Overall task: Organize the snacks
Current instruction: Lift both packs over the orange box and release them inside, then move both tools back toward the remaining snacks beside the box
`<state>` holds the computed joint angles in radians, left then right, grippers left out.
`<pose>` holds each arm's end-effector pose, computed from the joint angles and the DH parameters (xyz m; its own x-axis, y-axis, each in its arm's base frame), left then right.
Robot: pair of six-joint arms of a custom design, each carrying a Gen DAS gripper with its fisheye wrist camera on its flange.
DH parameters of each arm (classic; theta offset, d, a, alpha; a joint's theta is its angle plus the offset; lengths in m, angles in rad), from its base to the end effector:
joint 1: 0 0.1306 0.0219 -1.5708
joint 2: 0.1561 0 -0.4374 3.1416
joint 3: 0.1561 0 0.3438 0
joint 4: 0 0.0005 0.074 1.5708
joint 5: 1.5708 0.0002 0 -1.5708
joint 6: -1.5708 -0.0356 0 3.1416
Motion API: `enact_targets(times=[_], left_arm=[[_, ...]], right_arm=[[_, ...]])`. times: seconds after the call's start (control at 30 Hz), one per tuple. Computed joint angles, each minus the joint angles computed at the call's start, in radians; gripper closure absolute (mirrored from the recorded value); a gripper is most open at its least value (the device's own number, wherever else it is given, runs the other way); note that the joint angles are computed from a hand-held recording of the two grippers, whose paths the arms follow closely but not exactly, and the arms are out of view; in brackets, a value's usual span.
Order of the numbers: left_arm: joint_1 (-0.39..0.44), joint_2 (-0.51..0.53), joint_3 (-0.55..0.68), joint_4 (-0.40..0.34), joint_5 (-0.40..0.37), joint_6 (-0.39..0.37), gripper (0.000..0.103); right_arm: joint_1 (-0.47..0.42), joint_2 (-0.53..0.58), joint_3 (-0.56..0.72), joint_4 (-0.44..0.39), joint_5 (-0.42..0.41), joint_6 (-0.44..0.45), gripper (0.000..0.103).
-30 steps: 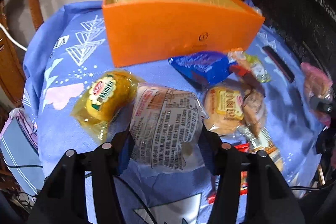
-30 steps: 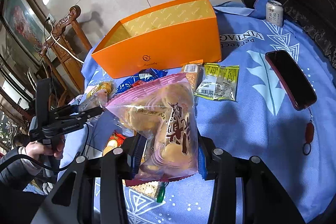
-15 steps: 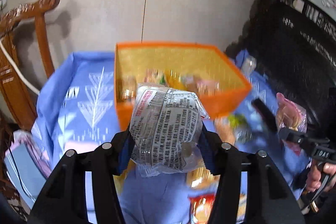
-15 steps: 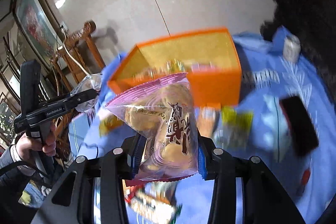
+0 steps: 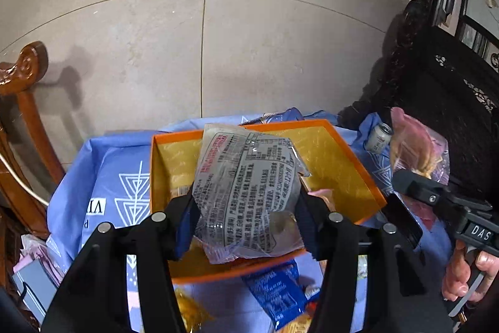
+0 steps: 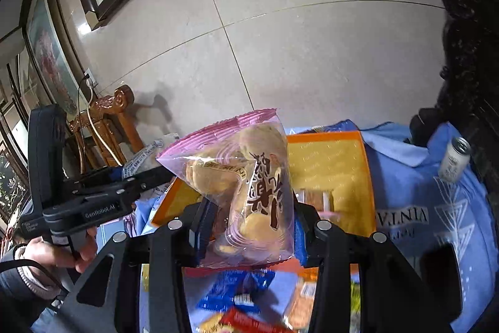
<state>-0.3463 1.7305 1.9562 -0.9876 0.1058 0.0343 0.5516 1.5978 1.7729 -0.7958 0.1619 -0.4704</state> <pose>0.5365 -0.1981 0.5476 -0.6630 0.2030 -0.7206 0.3869 0.9169 -0.0977 0.4536 0.2718 0.5569 -0.6253 0.1404 -0.7676 -0.1369 0.9487 0.2851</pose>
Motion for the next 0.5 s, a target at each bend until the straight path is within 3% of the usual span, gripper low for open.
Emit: enact_targets(times=[0.1,0.13,0.17,0.2,0.23,0.37,0.5], left_arm=[[0.003,0.036,0.04,-0.009,-0.01,-0.003,0.048],[0.003,0.044,0.048,-0.007,-0.021,0.003,0.039],[0.003,0.051,0.053,-0.001,-0.042,0.015,0.011],[-0.002,0.052,0.053,0.011,-0.105,0.047,0.004],[-0.003,0.044,0.036,0.033,-0.142,0.074,0.004],[0.015,0.025,0.013,0.042,-0.091,0.143,0.004],[0.004,0.026,0.019,-0.02,-0.097,0.124,0.004]], right_arm=[[-0.018,0.036,0.04,-0.009,-0.015,0.008,0.06],[-0.027,0.051,0.053,-0.006,-0.027,0.018,0.058],[-0.027,0.063,0.067,-0.015,-0.013,0.027,0.057],[-0.023,0.077,0.087,-0.039,0.029,0.024,0.035],[-0.014,0.089,0.109,-0.071,0.102,-0.001,0.016],[0.009,0.05,0.06,-0.029,0.139,-0.085,0.014],[0.054,0.017,0.026,-0.019,0.195,-0.108,0.01]])
